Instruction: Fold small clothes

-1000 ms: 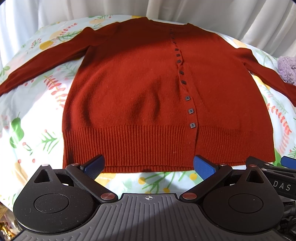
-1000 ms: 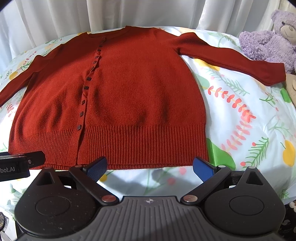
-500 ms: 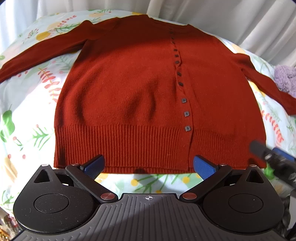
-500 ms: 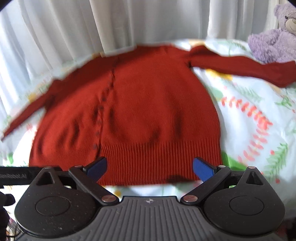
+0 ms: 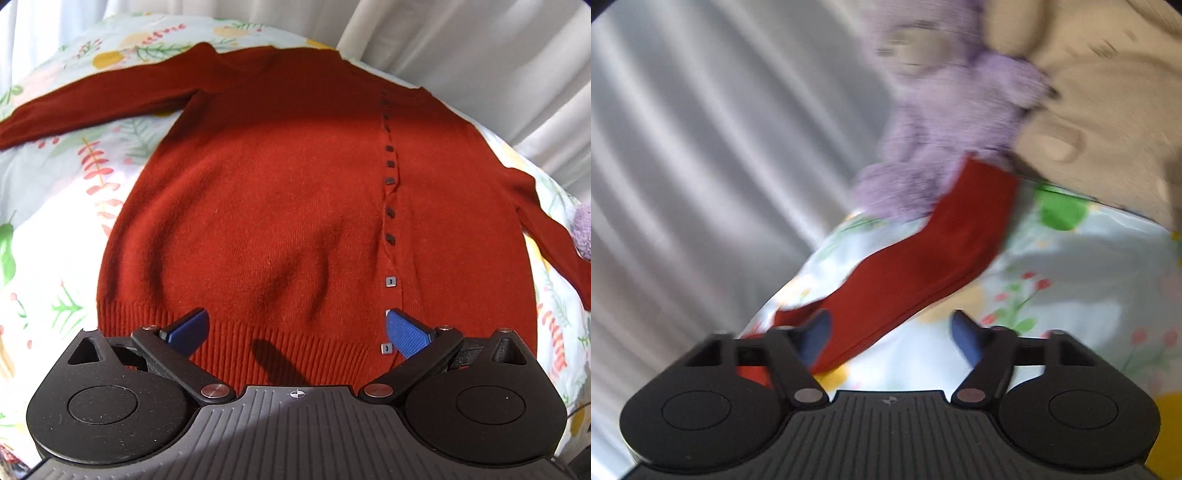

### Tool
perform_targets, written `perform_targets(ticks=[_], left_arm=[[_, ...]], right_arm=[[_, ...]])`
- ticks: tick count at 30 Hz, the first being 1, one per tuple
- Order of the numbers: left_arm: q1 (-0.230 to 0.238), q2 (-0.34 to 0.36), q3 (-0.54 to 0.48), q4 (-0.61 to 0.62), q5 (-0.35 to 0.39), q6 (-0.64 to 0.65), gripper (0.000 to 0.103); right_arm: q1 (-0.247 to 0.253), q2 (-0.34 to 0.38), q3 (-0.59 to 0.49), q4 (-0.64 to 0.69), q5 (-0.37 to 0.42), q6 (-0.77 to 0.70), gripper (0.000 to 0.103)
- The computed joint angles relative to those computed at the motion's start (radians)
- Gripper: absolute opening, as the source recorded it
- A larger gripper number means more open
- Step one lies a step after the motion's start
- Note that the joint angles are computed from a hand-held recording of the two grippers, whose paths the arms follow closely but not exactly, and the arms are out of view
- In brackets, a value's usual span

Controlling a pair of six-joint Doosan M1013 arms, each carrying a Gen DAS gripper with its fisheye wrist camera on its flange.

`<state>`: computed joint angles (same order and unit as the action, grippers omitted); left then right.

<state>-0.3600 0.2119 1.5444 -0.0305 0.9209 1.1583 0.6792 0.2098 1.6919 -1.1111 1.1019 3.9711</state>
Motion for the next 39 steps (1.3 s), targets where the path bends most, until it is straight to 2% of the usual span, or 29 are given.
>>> perform_targets(ticks=[2,7,10,11,12,13,14,17,19,21,24,26,27,28,30,32,36,39], left_arm=[[-0.002,0.017,-0.015,0.000,0.011,-0.013,0.103],[-0.006,0.044,-0.037,-0.009,0.011,-0.015,0.103],[-0.006,0.055,-0.045,-0.016,0.005,-0.014,0.103],[-0.005,0.058,-0.049,-0.021,0.005,-0.011,0.103],[-0.004,0.061,-0.053,-0.024,0.005,-0.010,0.103],[-0.003,0.062,-0.055,-0.025,0.004,-0.011,0.103],[-0.001,0.064,-0.058,-0.027,-0.001,-0.012,0.103],[0.009,0.062,-0.058,-0.063,-0.047,0.004,0.103],[0.020,0.065,-0.062,-0.117,-0.086,0.040,0.103],[0.032,0.069,-0.065,-0.201,-0.142,0.111,0.103],[0.042,0.084,-0.079,-0.327,-0.211,0.232,0.103],[0.051,0.104,-0.096,-0.442,-0.224,0.356,0.103],[0.056,0.116,-0.107,-0.485,-0.218,0.397,0.103],[0.060,0.125,-0.113,-0.521,-0.213,0.423,0.103],[0.072,0.148,-0.128,-0.611,-0.193,0.483,0.103],[0.083,0.175,-0.148,-0.677,-0.153,0.513,0.102],[0.088,0.231,-0.203,-0.705,-0.068,0.506,0.089],[0.092,0.262,-0.227,-0.743,-0.022,0.497,0.080]], right_arm=[[-0.046,-0.019,0.040,0.032,-0.015,0.062,0.044],[-0.131,-0.030,0.104,0.006,-0.107,0.137,0.040],[-0.148,-0.019,0.100,0.001,-0.093,0.130,0.040],[-0.149,-0.016,0.099,-0.003,-0.088,0.139,0.035],[-0.151,-0.017,0.102,-0.010,-0.091,0.154,0.018],[-0.154,-0.015,0.099,0.002,-0.091,0.147,0.009],[-0.157,-0.010,0.085,0.022,-0.075,0.112,0.007],[-0.124,0.028,-0.001,-0.015,0.036,-0.068,0.007],[-0.093,0.055,-0.068,-0.094,0.032,-0.203,0.006],[-0.066,0.078,-0.127,-0.167,-0.074,-0.335,0.006],[-0.035,0.114,-0.200,-0.218,-0.322,-0.517,0.006],[-0.025,0.144,-0.240,-0.166,-0.487,-0.650,0.007],[-0.024,0.158,-0.258,-0.083,-0.565,-0.763,0.009],[-0.020,0.172,-0.274,0.008,-0.607,-0.878,0.014],[0.001,0.201,-0.300,0.116,-0.570,-0.985,0.035],[0.008,0.201,-0.279,0.157,-0.574,-0.947,0.036],[0.006,0.174,-0.219,0.238,-0.561,-0.802,0.036],[0.000,0.154,-0.185,0.292,-0.553,-0.749,0.036]])
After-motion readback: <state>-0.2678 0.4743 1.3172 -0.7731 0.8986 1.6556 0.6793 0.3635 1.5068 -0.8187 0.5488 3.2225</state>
